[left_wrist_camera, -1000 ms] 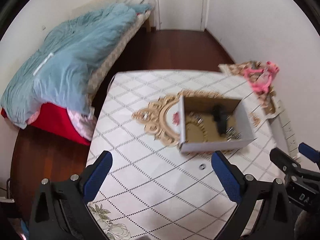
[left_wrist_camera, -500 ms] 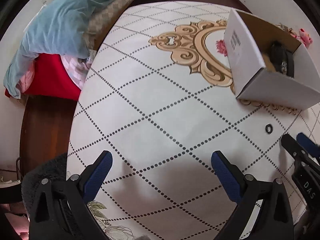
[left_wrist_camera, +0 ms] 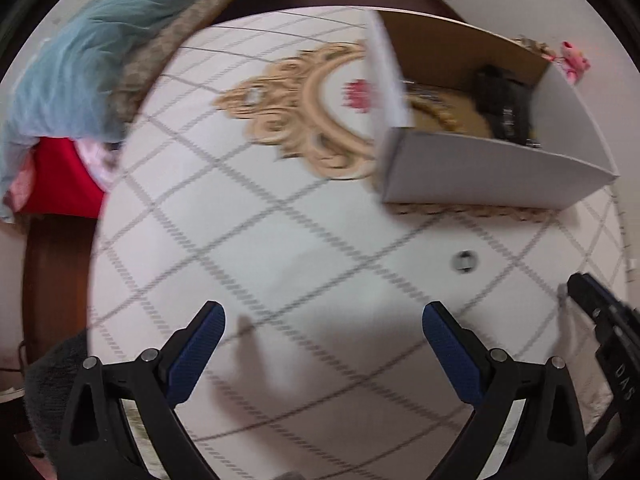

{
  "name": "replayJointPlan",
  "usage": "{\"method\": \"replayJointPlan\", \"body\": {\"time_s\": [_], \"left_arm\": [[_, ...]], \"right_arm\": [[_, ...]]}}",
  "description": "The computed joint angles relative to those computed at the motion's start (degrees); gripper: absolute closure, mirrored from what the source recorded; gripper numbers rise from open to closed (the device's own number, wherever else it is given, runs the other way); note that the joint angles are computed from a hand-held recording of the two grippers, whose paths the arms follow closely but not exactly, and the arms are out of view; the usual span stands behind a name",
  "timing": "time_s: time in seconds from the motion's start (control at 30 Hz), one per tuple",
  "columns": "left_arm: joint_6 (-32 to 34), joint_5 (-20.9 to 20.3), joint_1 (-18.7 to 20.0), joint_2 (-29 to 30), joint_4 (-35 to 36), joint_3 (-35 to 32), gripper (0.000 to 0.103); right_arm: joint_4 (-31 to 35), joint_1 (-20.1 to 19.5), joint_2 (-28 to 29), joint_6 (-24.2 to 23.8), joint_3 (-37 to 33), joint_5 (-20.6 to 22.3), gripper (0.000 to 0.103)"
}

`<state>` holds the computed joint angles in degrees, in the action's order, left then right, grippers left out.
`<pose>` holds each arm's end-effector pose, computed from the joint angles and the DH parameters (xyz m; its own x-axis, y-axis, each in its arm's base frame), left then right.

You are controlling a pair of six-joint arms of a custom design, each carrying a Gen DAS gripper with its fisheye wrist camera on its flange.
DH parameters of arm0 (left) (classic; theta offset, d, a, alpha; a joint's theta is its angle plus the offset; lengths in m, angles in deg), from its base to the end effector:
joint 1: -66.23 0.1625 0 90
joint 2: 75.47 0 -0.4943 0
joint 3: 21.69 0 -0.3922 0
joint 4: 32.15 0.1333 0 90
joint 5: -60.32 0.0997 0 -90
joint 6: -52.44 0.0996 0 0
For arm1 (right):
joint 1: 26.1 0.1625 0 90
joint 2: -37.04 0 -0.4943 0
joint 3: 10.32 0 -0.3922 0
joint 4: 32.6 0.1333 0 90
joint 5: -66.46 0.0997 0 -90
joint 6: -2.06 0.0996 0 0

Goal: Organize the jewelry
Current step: 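Grasp a small black ring from the table with the right tool, then carry the black ring into the box and open the right tool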

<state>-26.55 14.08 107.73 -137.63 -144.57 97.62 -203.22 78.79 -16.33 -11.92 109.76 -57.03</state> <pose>-0.2289 -0.4725 0.1542 -0.6392 -0.3814 -0.6678 -0.0625 0.8913 -0.4492 0.2213 -0.5276 0.1423 -0.7549 -0.3102 0.5778 -0.4450 0.8895 -0.1039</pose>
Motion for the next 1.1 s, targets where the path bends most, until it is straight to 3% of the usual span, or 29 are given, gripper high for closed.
{"method": "replayJointPlan", "body": {"time_s": [0.23, 0.33, 0.4, 0.47, 0.57, 0.83, 1.1], "left_arm": [[7.9, 1.6, 0.4, 5.0, -8.3, -2.1, 0.005], [10.0, 2.1, 0.0, 6.5, -10.2, -2.5, 0.034], [11.9, 3.4, -0.2, 6.6, -12.2, -1.8, 0.047], [13.3, 4.2, -0.7, 6.8, -13.1, -1.8, 0.072], [15.1, 4.4, -0.5, 6.7, -14.9, -1.4, 0.090], [16.2, 3.4, -0.9, 5.2, -19.1, 0.5, 0.093], [19.8, 2.6, -2.8, -0.9, -20.9, -0.5, 0.093]], "right_arm": [[-4.1, -1.1, -0.4, -2.0, 0.7, -4.8, 0.090], [-4.6, -1.5, -0.5, -1.6, 0.5, -5.2, 0.090], [-5.0, -1.6, -0.5, -1.7, 0.4, -5.4, 0.090], [-5.4, -1.7, -0.5, -2.1, 0.4, -5.4, 0.090], [-5.4, -1.7, -0.3, -2.2, 0.3, -5.5, 0.090], [-4.6, -0.5, -1.4, -1.9, 0.2, -3.8, 0.090], [3.9, 1.3, -4.7, 1.9, -3.8, 4.6, 0.090]]}}
